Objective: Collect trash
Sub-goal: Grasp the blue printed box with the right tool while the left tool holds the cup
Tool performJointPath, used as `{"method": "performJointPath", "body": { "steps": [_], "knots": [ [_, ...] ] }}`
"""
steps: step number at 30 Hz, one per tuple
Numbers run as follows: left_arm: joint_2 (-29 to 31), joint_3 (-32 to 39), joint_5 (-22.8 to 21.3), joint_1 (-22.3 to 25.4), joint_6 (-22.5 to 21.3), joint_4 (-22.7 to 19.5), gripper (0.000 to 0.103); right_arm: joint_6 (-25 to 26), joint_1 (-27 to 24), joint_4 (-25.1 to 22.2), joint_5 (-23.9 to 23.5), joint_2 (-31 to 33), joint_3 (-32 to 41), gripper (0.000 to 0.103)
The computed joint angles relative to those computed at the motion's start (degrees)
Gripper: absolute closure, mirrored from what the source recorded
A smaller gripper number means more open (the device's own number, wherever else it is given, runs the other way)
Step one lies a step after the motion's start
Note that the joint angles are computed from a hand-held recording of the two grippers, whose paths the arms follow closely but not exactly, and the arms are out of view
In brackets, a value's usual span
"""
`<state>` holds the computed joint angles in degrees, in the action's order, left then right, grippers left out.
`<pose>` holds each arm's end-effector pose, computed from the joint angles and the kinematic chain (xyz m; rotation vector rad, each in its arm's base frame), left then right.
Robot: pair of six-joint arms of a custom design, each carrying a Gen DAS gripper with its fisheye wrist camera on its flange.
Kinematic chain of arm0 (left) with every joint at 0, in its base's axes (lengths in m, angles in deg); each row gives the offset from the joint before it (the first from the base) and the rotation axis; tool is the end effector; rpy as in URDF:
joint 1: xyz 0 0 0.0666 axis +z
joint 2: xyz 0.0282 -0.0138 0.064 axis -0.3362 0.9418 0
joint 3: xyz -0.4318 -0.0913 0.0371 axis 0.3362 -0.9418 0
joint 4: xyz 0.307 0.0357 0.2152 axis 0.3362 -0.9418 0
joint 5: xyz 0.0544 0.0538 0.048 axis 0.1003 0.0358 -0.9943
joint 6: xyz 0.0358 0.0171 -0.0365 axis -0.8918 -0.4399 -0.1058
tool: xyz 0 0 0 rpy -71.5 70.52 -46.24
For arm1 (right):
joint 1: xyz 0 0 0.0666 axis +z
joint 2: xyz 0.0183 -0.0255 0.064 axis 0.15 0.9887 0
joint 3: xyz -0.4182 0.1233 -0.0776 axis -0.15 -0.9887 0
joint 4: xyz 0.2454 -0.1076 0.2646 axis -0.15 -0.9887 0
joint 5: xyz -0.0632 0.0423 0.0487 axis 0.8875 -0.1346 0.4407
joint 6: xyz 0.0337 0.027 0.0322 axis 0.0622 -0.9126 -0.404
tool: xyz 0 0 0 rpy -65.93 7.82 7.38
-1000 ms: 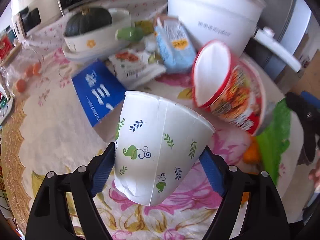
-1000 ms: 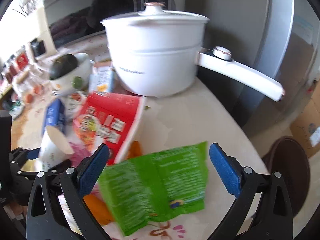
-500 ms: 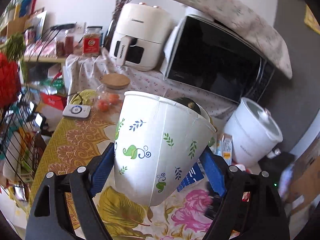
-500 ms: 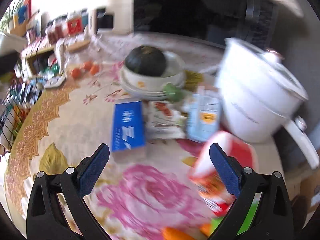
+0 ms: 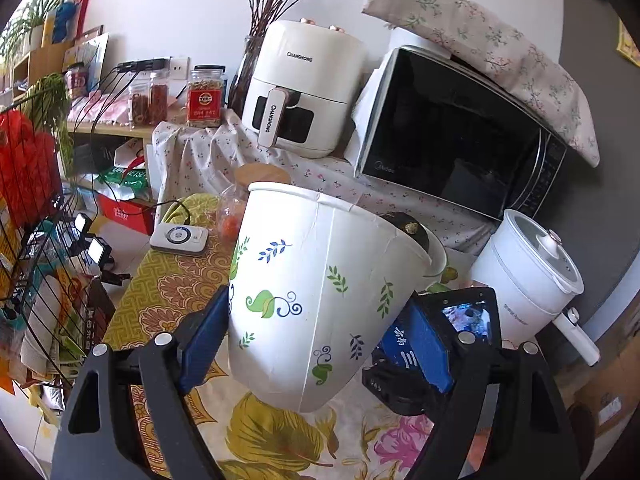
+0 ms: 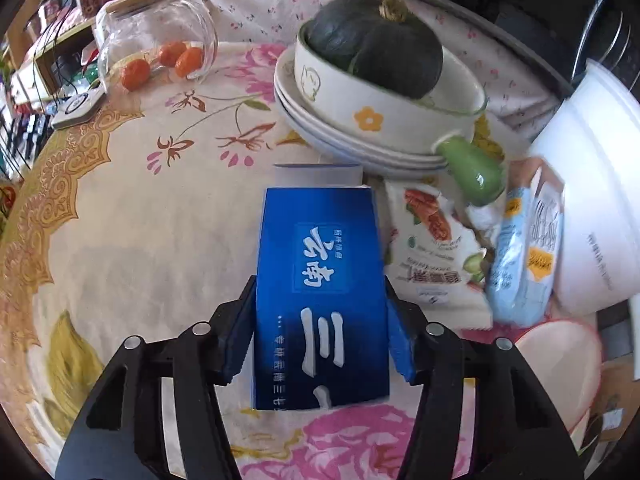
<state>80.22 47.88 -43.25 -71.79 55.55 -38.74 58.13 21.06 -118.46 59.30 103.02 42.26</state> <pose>0.2632 -0.2952 0.5007 -0.6238 2.1048 0.0330 0.4394 0.0988 0.3747 -0.7833 2.5501 0.0453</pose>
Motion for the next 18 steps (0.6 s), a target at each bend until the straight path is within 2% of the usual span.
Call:
{"method": "performJointPath", "body": {
  "steps": [6,13,18],
  "knots": [
    [-0.94,-1.33,1.88,0.84,1.77,1.67,0.023,0.26,-0.26,4.38,-2.28,-3.87,-2.65,0.05],
    [-0.33,-0.16,0.25,0.27,3.84,-0.16,0.023,-1.43,-2.1,5.43,-5.19,-8.04,-2.23,0.05],
    [0.24,0.28,0.76,0.28,4.02,-0.23,0.023,-1.95,-3.99,6.69,-6.55,-10.08,-2.01,0.05]
  ]
}}
